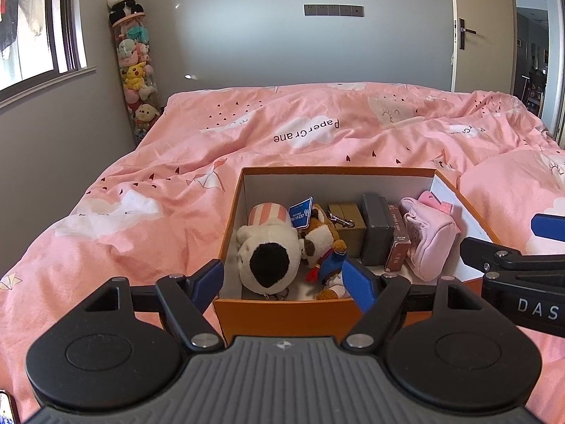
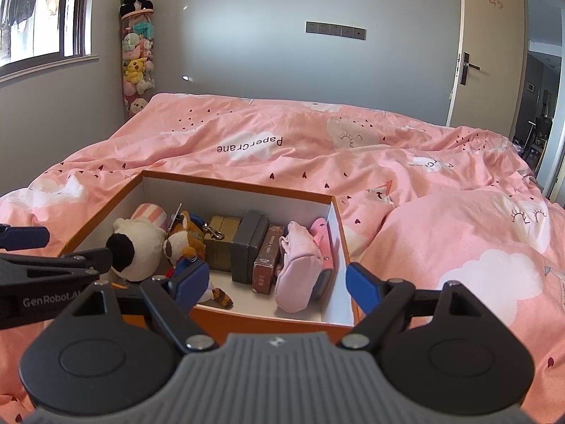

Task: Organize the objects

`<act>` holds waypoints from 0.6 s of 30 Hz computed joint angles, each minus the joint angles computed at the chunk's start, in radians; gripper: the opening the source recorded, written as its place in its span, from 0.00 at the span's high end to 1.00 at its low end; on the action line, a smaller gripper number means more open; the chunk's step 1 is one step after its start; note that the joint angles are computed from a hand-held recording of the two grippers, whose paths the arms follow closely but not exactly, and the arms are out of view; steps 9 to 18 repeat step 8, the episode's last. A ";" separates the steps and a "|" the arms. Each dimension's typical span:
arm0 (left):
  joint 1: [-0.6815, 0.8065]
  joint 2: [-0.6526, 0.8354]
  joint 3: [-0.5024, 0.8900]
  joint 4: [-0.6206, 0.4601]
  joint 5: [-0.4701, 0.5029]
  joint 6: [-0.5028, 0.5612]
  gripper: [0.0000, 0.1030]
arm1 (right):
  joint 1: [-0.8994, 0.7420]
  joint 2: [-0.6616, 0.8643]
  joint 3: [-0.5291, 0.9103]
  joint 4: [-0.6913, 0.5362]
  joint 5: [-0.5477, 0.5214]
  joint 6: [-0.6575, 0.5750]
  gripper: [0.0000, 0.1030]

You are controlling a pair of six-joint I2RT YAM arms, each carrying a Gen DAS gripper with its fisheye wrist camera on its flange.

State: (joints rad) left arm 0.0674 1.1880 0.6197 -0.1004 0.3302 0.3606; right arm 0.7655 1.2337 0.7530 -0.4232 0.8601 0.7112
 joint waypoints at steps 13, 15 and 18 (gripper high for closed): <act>0.011 0.003 0.009 -0.005 0.014 0.005 0.14 | 0.005 -0.001 0.004 -0.010 0.001 -0.002 0.17; 0.011 0.003 0.009 -0.005 0.014 0.005 0.14 | 0.005 -0.001 0.004 -0.010 0.001 -0.002 0.17; 0.011 0.003 0.009 -0.005 0.014 0.005 0.14 | 0.005 -0.001 0.004 -0.010 0.001 -0.002 0.17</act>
